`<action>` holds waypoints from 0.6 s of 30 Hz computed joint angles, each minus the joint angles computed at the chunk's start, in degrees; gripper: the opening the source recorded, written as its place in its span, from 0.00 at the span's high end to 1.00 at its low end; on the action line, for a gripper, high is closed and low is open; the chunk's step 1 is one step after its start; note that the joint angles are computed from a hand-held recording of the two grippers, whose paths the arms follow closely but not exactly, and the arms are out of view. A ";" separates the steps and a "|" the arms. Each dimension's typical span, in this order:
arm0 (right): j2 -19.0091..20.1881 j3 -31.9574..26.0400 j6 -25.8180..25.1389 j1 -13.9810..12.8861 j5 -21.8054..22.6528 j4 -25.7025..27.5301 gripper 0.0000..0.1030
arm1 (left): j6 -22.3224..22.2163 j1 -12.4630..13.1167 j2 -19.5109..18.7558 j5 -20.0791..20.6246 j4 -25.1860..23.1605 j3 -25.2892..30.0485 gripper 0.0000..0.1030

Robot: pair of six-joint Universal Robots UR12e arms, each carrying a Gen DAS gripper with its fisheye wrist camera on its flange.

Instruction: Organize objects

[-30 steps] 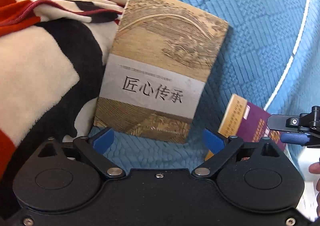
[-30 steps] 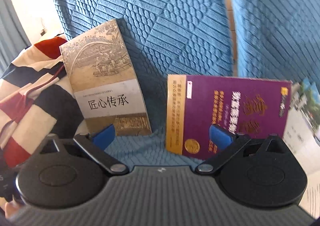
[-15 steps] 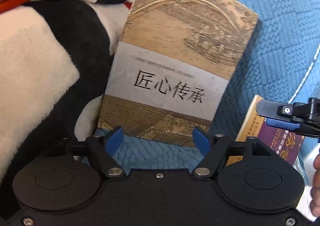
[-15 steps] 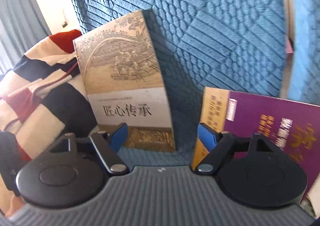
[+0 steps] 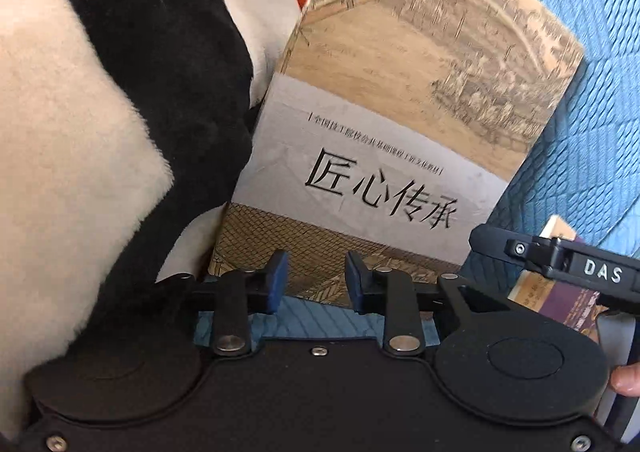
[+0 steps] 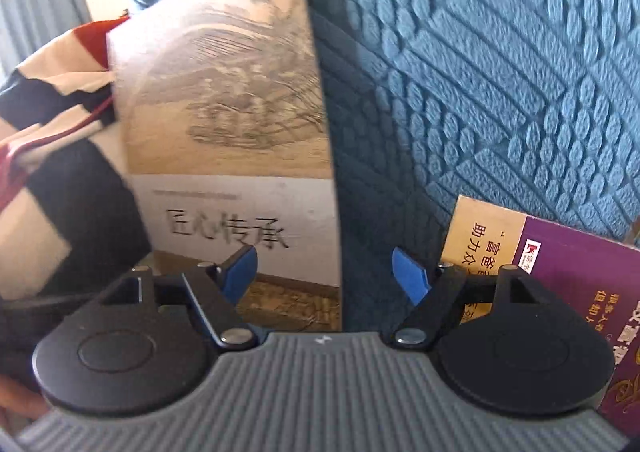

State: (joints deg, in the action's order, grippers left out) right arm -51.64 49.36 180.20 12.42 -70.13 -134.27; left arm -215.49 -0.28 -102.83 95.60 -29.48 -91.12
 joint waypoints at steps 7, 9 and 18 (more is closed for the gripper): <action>1.94 -1.70 2.18 -0.01 0.84 1.34 0.25 | 0.42 0.28 -0.69 0.59 -2.75 1.00 0.72; 2.56 -2.23 2.85 -0.32 3.87 1.13 0.25 | 0.82 0.12 -0.85 1.37 -2.98 1.13 0.72; 6.71 -9.04 3.49 -0.60 11.63 9.66 0.22 | 2.49 -0.22 -1.11 2.67 -5.19 1.53 0.72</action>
